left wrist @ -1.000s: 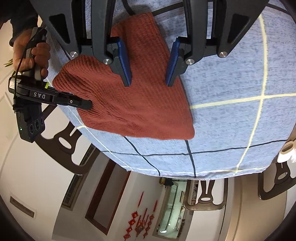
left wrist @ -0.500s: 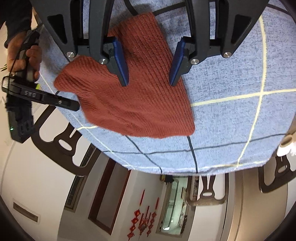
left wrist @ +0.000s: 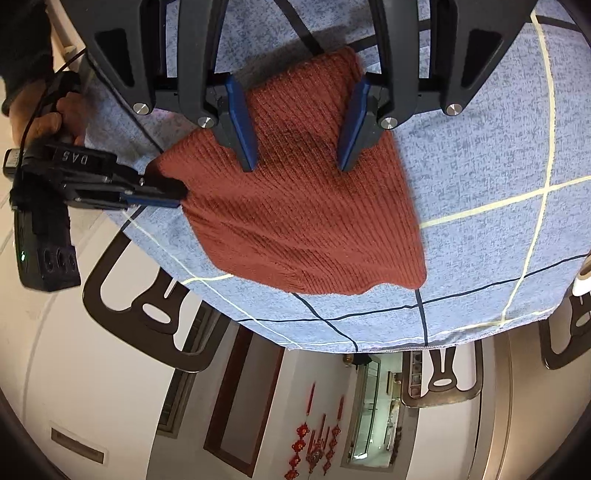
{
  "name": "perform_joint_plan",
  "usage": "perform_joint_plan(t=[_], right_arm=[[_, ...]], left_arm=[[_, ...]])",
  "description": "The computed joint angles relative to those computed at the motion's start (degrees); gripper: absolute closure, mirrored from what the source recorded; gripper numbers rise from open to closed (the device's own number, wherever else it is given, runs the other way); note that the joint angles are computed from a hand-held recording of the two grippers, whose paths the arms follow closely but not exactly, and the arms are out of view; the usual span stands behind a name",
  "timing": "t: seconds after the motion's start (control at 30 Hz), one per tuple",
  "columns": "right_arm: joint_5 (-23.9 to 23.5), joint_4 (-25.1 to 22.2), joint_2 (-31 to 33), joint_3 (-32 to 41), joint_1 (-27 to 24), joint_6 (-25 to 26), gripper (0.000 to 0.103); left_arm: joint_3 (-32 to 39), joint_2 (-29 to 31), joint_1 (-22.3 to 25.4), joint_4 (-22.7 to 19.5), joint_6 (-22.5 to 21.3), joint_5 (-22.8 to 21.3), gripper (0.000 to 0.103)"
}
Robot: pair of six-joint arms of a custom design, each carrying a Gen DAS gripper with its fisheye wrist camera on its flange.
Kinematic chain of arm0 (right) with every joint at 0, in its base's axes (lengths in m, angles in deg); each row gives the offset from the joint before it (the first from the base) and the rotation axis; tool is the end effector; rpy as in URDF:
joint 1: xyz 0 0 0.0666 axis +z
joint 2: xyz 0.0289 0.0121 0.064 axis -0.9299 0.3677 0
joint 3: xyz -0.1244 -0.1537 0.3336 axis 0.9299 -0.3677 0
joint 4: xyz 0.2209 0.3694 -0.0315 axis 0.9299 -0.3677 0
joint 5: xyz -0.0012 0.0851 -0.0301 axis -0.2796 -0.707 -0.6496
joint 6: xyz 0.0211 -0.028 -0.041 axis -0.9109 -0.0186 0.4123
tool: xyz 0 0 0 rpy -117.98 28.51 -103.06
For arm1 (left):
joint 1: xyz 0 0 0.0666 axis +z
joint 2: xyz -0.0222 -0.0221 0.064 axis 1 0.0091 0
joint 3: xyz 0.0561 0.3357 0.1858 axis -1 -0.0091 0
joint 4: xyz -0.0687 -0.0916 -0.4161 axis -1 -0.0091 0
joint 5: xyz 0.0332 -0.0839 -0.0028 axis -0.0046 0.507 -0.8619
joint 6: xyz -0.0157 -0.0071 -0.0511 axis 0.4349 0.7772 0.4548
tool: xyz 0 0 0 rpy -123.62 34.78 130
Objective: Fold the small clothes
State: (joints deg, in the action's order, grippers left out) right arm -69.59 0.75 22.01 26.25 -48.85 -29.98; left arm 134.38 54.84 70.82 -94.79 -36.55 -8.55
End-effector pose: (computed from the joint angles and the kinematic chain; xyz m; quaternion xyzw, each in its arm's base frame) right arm 0.4454 0.1660 0.4342 -0.0697 0.9151 0.2128 0.3354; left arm 0.4527 -0.1647 0.4481 0.2129 0.8920 -0.1980 0.3461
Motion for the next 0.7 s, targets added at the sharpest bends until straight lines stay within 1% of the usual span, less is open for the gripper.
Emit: perform_joint_plan(t=[0.07, 0.17, 0.23, 0.27, 0.3, 0.37, 0.4, 0.43, 0.47, 0.6, 0.7], right_arm=[[0.1, 0.2, -0.1, 0.9, 0.1, 0.0, 0.089], [2.0, 2.6, 1.7, 3.6, 0.3, -0.5, 0.087], [2.9, 2.9, 3.8, 5.5, 0.2, -1.6, 0.086], [3.1, 3.0, 5.4, 6.8, 0.0, -1.9, 0.087], [3.7, 2.5, 6.8, 7.8, -0.1, -2.0, 0.087], [6.8, -0.3, 10.4, 9.8, -0.1, -1.8, 0.087], [5.6, 1.3, 10.1, 8.7, -0.8, -2.1, 0.087], [3.8, 2.4, 9.8, 8.0, -1.5, -3.3, 0.087], [2.8, 2.5, 9.6, 7.8, -2.0, -4.2, 0.087], [4.8, 1.0, 8.6, 8.1, -1.3, -2.8, 0.087], [4.9, 1.7, 5.0, 6.1, -0.4, -1.6, 0.086]], left_arm=[[1.1, 0.4, 0.7, -0.1, 0.5, 0.6, 0.056], [3.4, 1.9, 1.2, 0.9, 1.2, -2.7, 0.056], [5.1, 3.8, 1.5, 1.4, 1.7, -3.5, 0.056], [6.3, 5.1, 1.3, 0.8, 2.3, -5.0, 0.056], [6.9, 6.1, 1.4, 0.6, 2.4, -5.4, 0.056], [7.3, 7.6, 1.2, 0.1, 2.1, -5.4, 0.056], [7.3, 8.3, 1.2, -0.1, 2.3, -5.6, 0.056], [6.6, 8.2, 1.2, 1.1, 2.1, -5.8, 0.055], [5.9, 7.8, 1.0, 2.2, 1.6, -6.2, 0.055], [6.2, 7.5, 0.8, 0.9, 1.5, -6.7, 0.056], [5.0, 5.1, 1.3, 0.2, 1.7, -5.4, 0.056]])
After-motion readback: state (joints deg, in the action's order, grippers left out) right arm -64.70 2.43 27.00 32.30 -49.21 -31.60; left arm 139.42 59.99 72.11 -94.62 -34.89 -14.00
